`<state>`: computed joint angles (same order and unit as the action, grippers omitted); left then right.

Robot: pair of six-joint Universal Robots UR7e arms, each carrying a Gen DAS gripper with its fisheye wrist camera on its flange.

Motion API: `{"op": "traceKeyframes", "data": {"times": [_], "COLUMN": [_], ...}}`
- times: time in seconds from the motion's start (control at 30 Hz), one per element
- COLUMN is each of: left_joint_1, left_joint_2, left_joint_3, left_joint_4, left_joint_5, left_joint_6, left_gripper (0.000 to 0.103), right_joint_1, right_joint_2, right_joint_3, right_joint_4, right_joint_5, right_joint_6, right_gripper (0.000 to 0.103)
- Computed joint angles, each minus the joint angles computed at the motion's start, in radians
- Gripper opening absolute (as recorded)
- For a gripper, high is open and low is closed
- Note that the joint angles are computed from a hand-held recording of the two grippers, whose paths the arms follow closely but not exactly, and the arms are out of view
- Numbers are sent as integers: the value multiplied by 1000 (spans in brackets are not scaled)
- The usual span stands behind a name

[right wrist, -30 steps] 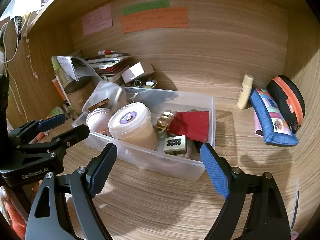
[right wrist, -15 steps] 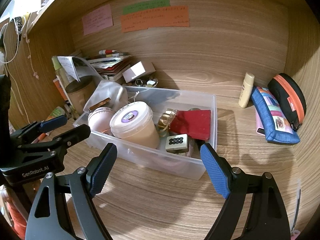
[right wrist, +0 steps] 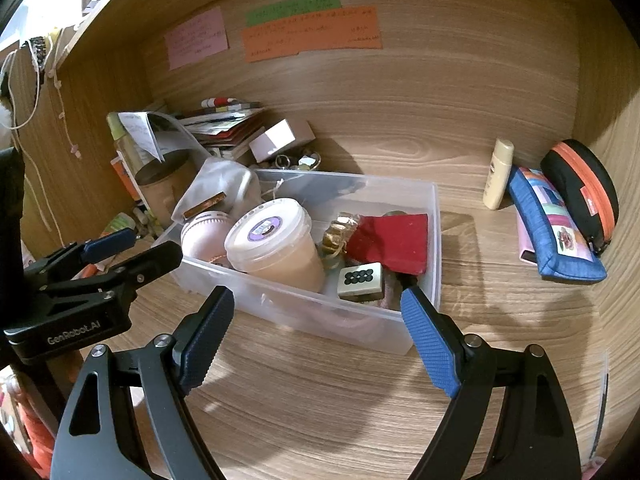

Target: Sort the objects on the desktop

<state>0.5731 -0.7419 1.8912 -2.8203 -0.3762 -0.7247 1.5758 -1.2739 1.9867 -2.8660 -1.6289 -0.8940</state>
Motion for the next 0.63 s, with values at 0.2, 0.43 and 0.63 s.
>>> {"op": "traceKeyframes", "data": {"times": [0.2,0.43,0.63], "left_joint_1": [3,1,-1], "left_joint_2": [4,18,16], "left_joint_3": [-2,3,9], "left_joint_4": [-16,-100,-121], "left_joint_5": [-5,-2,-15], "left_joint_6": [26,99,117], "left_gripper": [81,81,81], "right_joint_1": [1,1,0], "right_joint_2": [0,4,7], "right_joint_3": [1,-3,-5], "right_joint_4": [-3,0,4], "right_joint_5": [-3,-5,-5], "right_joint_6": [1,-2,-4], "right_gripper": [84,84,84]}}
